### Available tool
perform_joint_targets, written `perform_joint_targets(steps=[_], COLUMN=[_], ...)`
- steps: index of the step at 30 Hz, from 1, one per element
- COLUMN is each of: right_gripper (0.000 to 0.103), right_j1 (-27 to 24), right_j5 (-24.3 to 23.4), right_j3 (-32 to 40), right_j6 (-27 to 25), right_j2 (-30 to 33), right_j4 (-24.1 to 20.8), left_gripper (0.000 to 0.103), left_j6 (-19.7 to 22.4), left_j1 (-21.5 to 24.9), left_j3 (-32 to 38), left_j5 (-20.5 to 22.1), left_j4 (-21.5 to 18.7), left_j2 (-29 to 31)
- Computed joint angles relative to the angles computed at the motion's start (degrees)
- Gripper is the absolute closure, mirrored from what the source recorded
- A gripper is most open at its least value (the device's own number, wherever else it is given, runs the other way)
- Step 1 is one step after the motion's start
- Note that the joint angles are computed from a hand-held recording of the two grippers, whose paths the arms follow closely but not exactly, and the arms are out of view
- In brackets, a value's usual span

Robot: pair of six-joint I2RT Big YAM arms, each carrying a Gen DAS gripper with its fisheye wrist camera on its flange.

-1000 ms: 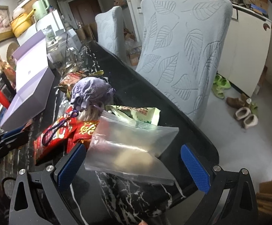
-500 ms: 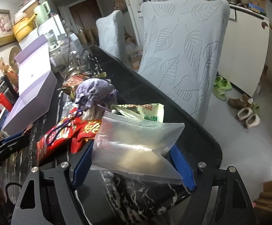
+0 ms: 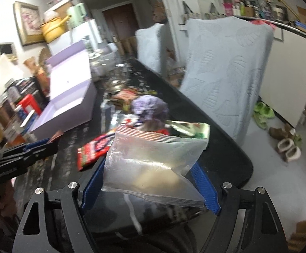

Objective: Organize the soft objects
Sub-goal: 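Carry both held items over the open lavender gift box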

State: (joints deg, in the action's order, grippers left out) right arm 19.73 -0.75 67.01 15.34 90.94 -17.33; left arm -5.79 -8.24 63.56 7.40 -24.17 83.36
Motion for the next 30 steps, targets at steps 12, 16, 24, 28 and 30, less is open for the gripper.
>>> perform_joint_targets(steps=[12,16,24,28,30], right_gripper=[0.022,0.022,0.022,0.022,0.022], right_j1=[3.55,4.52,6.22,6.92,7.32], right_j5=[-8.53,-11.41,-15.35,-16.76,-16.83], right_j3=[5.13,8.96,18.31,23.82,27.17], right_j6=[-6.20,-9.06,-13.23,-13.92,-14.32], right_j2=[1.84,3.71,8.64,11.71,13.63], right_j4=[0.72,-0.08,-2.77,-4.73,-5.99], left_gripper=[0.069,0.069,0.069,0.069,0.069], left_j6=[-3.82,-4.79,-4.52,-3.48,-2.90], left_j1=[2.22,3.53,6.65,8.69,9.40], left_j3=[-3.91,-3.79,-1.44,1.45,2.98], left_j5=[-8.49,-10.70,-12.10,-11.89,-12.16], left_j4=[1.29,1.68,2.89,3.43,3.47], left_j2=[-7.61,-8.63,-7.74,-5.44,-4.20])
